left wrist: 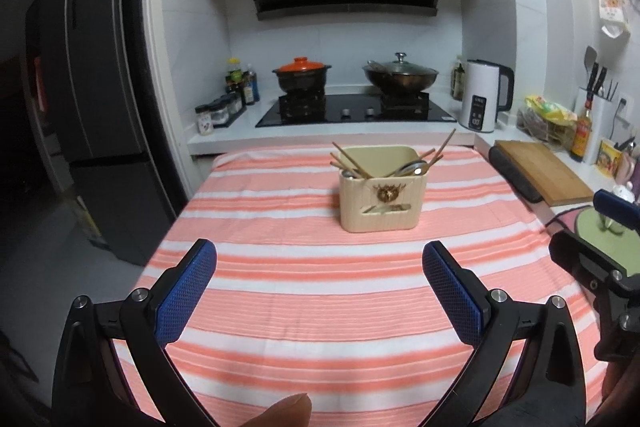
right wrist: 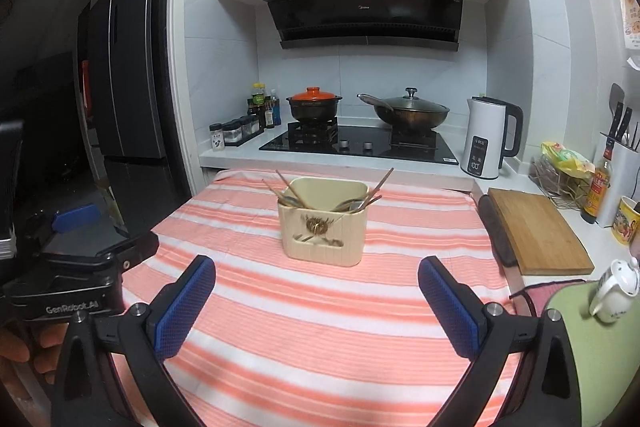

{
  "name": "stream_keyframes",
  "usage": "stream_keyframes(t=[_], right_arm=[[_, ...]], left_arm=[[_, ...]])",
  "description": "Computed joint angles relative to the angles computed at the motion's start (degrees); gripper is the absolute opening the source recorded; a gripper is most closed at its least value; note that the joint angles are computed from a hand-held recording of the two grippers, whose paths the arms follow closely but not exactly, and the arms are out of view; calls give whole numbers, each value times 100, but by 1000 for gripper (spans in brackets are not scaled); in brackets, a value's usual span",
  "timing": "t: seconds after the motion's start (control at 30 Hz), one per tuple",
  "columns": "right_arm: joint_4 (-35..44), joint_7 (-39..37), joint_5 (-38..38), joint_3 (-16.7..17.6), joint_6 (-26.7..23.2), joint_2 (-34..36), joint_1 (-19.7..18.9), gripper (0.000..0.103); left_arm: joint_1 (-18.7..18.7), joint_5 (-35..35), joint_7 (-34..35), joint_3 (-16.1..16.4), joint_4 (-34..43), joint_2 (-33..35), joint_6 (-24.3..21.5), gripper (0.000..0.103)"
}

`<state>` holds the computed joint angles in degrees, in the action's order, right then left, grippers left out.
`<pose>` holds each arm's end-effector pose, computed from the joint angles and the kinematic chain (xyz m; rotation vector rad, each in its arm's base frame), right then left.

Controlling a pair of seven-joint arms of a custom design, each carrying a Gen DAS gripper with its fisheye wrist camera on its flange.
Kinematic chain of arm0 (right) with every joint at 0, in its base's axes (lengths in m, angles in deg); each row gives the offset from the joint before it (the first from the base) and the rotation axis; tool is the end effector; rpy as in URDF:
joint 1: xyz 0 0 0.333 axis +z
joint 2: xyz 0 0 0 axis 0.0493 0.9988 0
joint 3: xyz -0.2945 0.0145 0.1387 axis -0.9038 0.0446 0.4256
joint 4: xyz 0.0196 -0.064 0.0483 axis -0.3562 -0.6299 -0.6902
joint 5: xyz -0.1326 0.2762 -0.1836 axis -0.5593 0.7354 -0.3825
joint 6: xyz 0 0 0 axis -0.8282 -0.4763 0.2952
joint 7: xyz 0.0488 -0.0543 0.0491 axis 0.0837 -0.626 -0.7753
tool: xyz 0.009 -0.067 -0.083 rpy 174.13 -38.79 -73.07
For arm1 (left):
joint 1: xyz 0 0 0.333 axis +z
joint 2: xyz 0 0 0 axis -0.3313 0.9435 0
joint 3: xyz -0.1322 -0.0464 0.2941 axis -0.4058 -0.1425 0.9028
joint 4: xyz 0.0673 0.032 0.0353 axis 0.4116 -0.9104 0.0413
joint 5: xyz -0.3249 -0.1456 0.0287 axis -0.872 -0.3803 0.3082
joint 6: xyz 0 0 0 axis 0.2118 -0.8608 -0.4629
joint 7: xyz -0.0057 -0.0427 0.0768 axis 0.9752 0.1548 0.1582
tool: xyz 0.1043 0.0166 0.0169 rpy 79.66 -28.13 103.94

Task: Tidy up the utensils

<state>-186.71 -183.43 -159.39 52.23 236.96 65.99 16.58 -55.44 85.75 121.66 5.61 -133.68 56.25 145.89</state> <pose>0.5104 0.1947 0.4879 -1.4041 1.6946 -0.9849 0.5940 -0.3856 0.4702 -1.2321 1.9155 -1.0730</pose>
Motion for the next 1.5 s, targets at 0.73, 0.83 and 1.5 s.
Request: stream_keyframes(t=[0.73, 0.83, 1.5], right_arm=[[-548, -123, 398, 370, -629, -611, 267, 103], [-552, -125, 403, 399, -689, -638, 281, 103], [-557, -197, 476, 442, -772, -677, 325, 103]], left_arm=[[629, 1494, -1201, -668, -1046, -941, 149, 103], [681, 1542, -1229, -738, -1056, -968, 103, 103], [789, 1561, -1318, -832, -1083, -987, 93, 103]])
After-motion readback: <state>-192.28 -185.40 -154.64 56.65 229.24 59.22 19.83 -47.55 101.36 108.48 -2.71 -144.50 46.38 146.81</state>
